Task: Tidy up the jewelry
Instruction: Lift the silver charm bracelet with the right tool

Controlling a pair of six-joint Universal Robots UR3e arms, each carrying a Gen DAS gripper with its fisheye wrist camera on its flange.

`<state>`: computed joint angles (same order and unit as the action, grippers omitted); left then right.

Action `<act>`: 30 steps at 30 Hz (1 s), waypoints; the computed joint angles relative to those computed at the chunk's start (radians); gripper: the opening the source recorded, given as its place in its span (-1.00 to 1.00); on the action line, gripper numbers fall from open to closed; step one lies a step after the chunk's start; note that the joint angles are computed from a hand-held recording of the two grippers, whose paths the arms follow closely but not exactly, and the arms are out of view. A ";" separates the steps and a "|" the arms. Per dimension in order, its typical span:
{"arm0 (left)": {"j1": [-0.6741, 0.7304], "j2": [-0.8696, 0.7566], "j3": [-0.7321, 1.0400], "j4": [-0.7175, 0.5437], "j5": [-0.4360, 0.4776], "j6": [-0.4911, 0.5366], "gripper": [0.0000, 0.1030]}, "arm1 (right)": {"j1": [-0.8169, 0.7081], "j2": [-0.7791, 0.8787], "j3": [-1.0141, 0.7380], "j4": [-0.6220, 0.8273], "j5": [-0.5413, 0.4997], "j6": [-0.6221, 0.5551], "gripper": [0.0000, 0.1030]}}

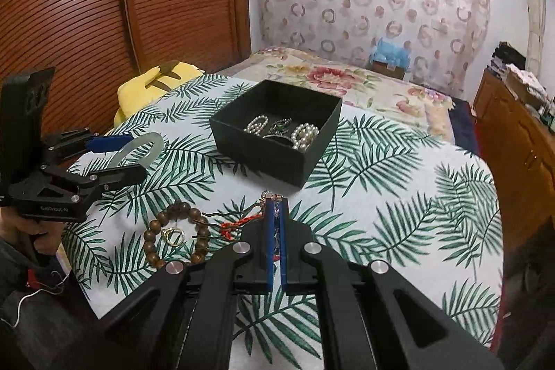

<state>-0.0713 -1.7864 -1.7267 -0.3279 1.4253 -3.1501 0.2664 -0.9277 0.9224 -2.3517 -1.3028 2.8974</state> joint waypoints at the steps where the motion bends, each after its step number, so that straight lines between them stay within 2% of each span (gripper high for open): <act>1: 0.001 0.000 0.000 0.000 -0.001 0.000 0.33 | 0.000 0.003 -0.010 0.007 -0.001 -0.002 -0.94; 6: -0.001 -0.002 -0.002 0.002 -0.006 0.001 0.33 | -0.001 0.026 -0.036 0.049 -0.010 -0.008 -0.94; 9: -0.004 -0.004 -0.004 0.003 -0.006 0.003 0.33 | 0.006 0.040 -0.015 0.041 -0.057 -0.010 -0.92; 11: -0.005 -0.005 -0.006 0.003 -0.005 0.002 0.33 | -0.001 0.030 0.027 0.005 -0.068 -0.003 -0.70; 12: -0.006 -0.005 -0.006 0.003 -0.005 0.001 0.33 | -0.008 0.017 0.062 -0.028 -0.071 0.003 -0.44; 13: -0.008 -0.006 -0.007 0.003 -0.004 0.001 0.33 | -0.012 0.006 0.087 -0.053 -0.076 0.008 -0.31; 18: -0.014 -0.009 -0.011 0.007 -0.004 0.000 0.33 | -0.048 -0.038 0.184 -0.088 -0.056 0.026 -0.28; 22: -0.019 -0.017 -0.007 0.008 -0.005 0.002 0.33 | -0.057 -0.042 0.222 -0.082 -0.005 0.067 -0.11; 30: -0.022 -0.019 -0.006 0.007 -0.004 0.001 0.33 | -0.039 0.048 0.119 0.002 0.037 0.137 -0.09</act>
